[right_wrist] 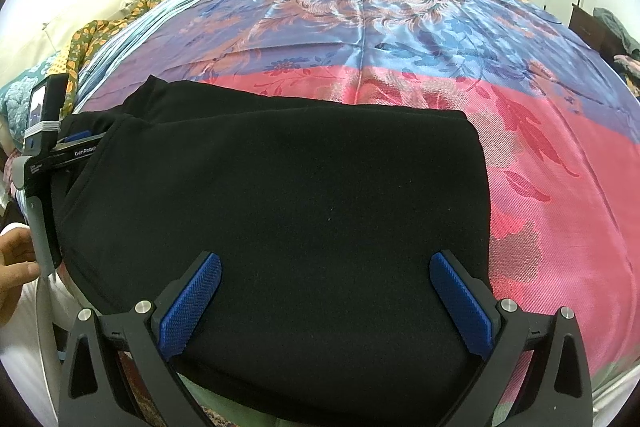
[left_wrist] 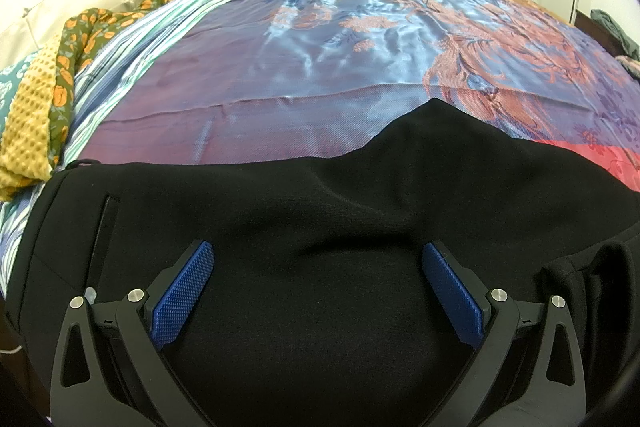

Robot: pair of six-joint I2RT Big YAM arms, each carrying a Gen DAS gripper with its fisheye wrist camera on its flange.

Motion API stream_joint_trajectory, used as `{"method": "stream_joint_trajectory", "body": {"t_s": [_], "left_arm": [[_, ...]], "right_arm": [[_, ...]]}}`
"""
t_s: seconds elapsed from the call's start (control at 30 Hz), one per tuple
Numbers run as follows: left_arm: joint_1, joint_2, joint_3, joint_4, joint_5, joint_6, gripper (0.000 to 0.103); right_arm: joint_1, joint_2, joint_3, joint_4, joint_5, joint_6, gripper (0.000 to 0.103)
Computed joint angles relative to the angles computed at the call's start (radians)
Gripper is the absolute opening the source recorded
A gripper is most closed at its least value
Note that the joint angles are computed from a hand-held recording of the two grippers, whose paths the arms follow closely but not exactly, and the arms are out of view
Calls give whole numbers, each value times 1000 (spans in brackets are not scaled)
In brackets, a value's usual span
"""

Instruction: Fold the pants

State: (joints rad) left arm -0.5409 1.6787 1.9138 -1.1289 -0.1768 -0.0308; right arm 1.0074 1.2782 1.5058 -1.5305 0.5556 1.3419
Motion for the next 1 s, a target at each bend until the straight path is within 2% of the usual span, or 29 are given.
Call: {"method": "stream_joint_trajectory", "body": {"t_s": [0.33,0.4,0.43,0.47,0.5,0.53,0.57,0.63,0.67,0.73,0.77,0.83,0.9,0.97,1.0], "left_arm": [[1,-13,-24,24,15,-3,103],[14,6,26,-46,92,22,103],[24,29,75,-109,137,49,103],[30,43,106,-147,162,41,103],[37,55,129,-180,188,2,103],[43,75,167,-239,204,-37,103],[43,81,182,-266,203,-49,103],[38,81,185,-282,192,-26,103],[33,91,206,-314,179,0,103],[32,91,248,-370,161,-7,99],[41,68,251,-370,177,-17,95],[85,12,250,-336,266,3,95],[147,-8,298,-326,333,41,101],[237,31,415,-373,389,54,102],[295,75,492,-417,432,35,102]], "right_arm": [[-3,9,10,-10,-3,-4,103],[-5,11,13,-14,-5,-4,103],[-5,10,12,-13,-4,-3,103],[-4,10,10,-12,-1,-2,103],[-5,10,9,-11,1,-4,103],[-4,10,8,-10,3,-3,103],[-5,10,8,-10,4,-2,103],[-8,12,10,-11,3,-3,103],[-11,13,11,-12,0,-6,103],[-10,15,14,-14,-4,-4,103],[-12,14,15,-14,-8,-8,103],[-11,13,16,-15,-10,-10,103],[-9,15,17,-18,-7,-7,103],[-9,20,22,-24,-7,-5,103],[-11,23,31,-33,-12,-7,103]]}}
